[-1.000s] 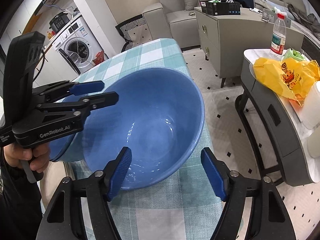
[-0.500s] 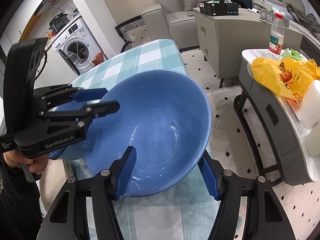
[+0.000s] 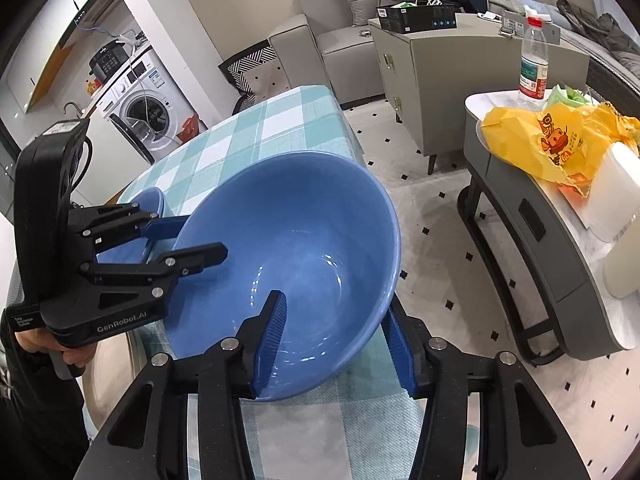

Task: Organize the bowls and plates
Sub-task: 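Lift the held blue bowl off the table with both grippers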

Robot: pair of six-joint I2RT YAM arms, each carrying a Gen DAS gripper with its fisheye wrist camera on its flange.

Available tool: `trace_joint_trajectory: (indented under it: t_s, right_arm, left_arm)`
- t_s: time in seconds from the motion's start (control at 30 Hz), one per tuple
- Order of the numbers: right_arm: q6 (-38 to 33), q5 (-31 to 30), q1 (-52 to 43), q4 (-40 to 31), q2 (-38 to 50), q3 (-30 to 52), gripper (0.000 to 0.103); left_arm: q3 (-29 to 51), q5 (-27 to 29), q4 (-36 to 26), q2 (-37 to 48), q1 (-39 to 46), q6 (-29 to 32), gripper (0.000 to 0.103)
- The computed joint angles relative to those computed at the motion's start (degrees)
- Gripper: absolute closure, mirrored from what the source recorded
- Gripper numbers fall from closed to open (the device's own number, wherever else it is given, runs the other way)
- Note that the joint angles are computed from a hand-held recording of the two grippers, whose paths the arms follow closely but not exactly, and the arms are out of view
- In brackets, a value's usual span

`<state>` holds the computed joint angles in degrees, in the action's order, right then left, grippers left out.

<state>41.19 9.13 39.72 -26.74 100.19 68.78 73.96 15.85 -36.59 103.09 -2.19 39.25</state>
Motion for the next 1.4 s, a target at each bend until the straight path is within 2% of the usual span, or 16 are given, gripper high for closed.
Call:
trace_joint_trajectory:
  t_s: [0.47, 0.63, 0.73, 1.4]
  right_arm:
    - [1.03, 2.58, 0.97, -0.92, -2.53, -1.9, 0.06]
    - [1.0, 3.94, 1.06, -2.12, -2.67, -1.32, 0.069]
    - [0.71, 4.72, 1.12, -2.26, -2.84, -1.21, 0.071]
    - [-0.42, 7.5, 2.91, -4.97, -2.59, 3.18, 0.071]
  left_arm:
    - [-1.3, 1.23, -1.05, -1.59, 0.21, -0.6, 0.073]
    - [-1.61, 1.4, -0.53, -2.15, 0.27, -1.68, 0.075]
    - [-1.68, 1.93, -0.36, -2.6, 0.55, -1.84, 0.075]
    - [-2.33, 5.82, -0.09, -6.86, 3.92, -1.87, 0.076]
